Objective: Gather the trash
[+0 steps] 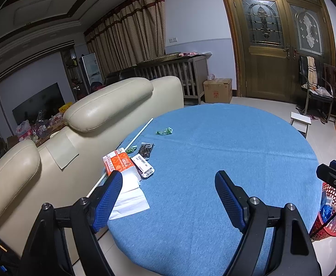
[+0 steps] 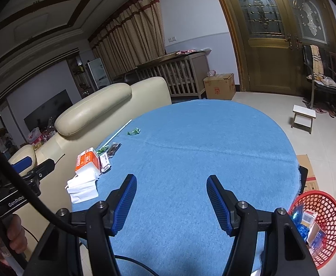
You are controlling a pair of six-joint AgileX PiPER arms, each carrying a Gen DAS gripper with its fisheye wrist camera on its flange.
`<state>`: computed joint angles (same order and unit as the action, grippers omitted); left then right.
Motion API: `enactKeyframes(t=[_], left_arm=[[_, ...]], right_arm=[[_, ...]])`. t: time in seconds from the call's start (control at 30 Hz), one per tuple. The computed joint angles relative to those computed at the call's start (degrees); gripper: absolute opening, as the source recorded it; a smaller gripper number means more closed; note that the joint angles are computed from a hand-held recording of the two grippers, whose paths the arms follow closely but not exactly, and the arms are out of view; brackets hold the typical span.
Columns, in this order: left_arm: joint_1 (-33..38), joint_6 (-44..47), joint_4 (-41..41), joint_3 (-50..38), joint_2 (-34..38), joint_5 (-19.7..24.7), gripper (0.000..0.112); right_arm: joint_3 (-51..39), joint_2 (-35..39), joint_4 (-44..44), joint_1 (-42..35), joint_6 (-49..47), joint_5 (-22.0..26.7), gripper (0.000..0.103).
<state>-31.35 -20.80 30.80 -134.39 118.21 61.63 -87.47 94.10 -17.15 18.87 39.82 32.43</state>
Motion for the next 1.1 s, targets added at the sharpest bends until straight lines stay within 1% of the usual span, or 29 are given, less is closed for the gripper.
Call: enactKeyframes(t=[0.47,0.67,0.9,1.03,1.1], left_arm=[[0.3,-0.2,-0.1,2.0,-1.4,-1.2,0.083],[0.2,0.0,-0.5,1.0,-0.7,-0.9,0.083],[0.3,1.6,-1.5,-3.8,2.4,1.1,0.083],[0.4,3.3,-2.7,-9.6,6.2,3.6,0.083],[0.7,4.5,-4.1,-15.0,9.7,6.3,0.083]], right_arm=[[-0.9,0.2,-1.2,0.9,0.5,0.6,0.067],[-1.0,0.2,-0.4,0.6,-0.6,0.9,0.067],[-1.3,1.3,2.0,-0.7,-2.2,0.8,0.067],[-2.1,3.0,4.7,-2.3,-4.7,0.6,0.067],[-2.4,4.2,6.6,-3.4,-6.0,0.2,0.067]])
